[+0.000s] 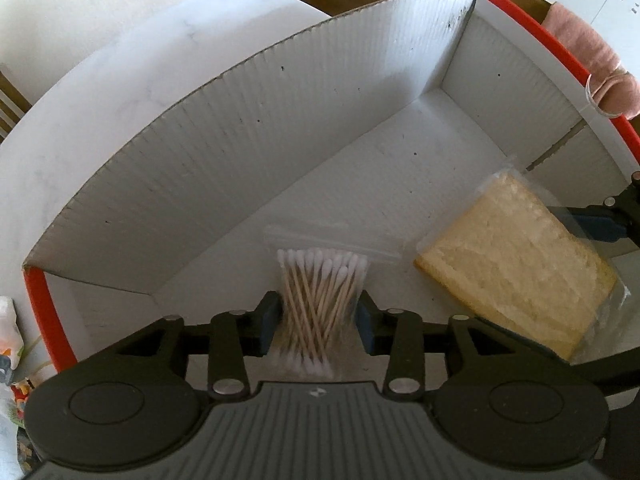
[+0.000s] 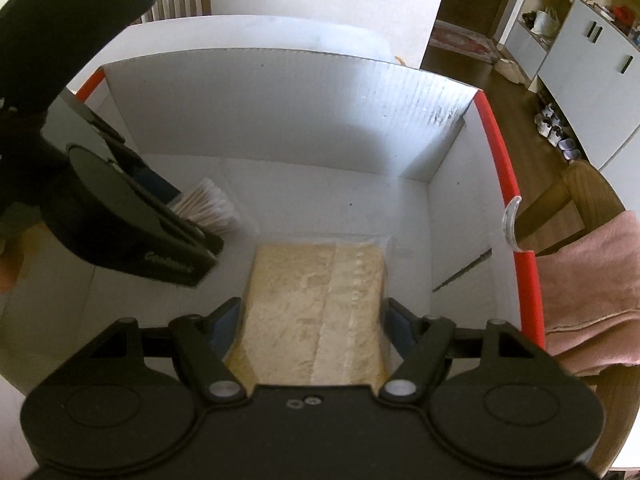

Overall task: Organize objects
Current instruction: 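Lower bread and swabs into the box and open both grippers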

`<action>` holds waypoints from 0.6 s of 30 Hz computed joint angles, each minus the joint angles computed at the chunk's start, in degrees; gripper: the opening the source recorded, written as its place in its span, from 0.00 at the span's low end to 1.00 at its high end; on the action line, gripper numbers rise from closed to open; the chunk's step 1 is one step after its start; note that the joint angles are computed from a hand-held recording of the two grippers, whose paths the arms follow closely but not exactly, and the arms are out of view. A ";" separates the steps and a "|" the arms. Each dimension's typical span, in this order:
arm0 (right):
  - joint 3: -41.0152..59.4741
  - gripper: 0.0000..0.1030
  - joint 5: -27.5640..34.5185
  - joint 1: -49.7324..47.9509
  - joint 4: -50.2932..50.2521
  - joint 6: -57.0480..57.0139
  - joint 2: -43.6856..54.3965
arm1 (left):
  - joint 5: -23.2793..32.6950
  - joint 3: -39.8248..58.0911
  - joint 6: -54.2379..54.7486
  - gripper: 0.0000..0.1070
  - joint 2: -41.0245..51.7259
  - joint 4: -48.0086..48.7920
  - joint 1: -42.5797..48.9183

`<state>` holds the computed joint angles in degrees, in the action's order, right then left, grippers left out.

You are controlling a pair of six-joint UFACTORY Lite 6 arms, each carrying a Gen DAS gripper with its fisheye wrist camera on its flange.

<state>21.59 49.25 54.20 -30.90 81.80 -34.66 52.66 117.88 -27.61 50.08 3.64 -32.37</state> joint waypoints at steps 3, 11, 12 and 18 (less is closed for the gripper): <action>-0.64 0.80 0.85 0.89 -0.50 0.93 -1.61 | -1.70 -2.41 0.80 0.60 -1.08 -1.39 0.09; -2.36 0.81 6.09 5.38 -0.67 3.25 -9.55 | -6.85 -10.34 -2.15 0.61 -7.78 -0.27 -0.51; -2.17 0.81 7.45 6.78 -0.92 4.18 -10.44 | -7.16 -11.39 -2.63 0.61 -9.14 -0.49 -0.56; 0.09 0.81 16.03 16.94 -3.51 12.98 -13.61 | -12.45 -21.62 -4.22 0.61 -19.36 0.52 0.01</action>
<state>21.68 65.29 71.13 -34.41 94.78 -48.27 40.21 96.27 -31.83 30.73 4.15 -32.36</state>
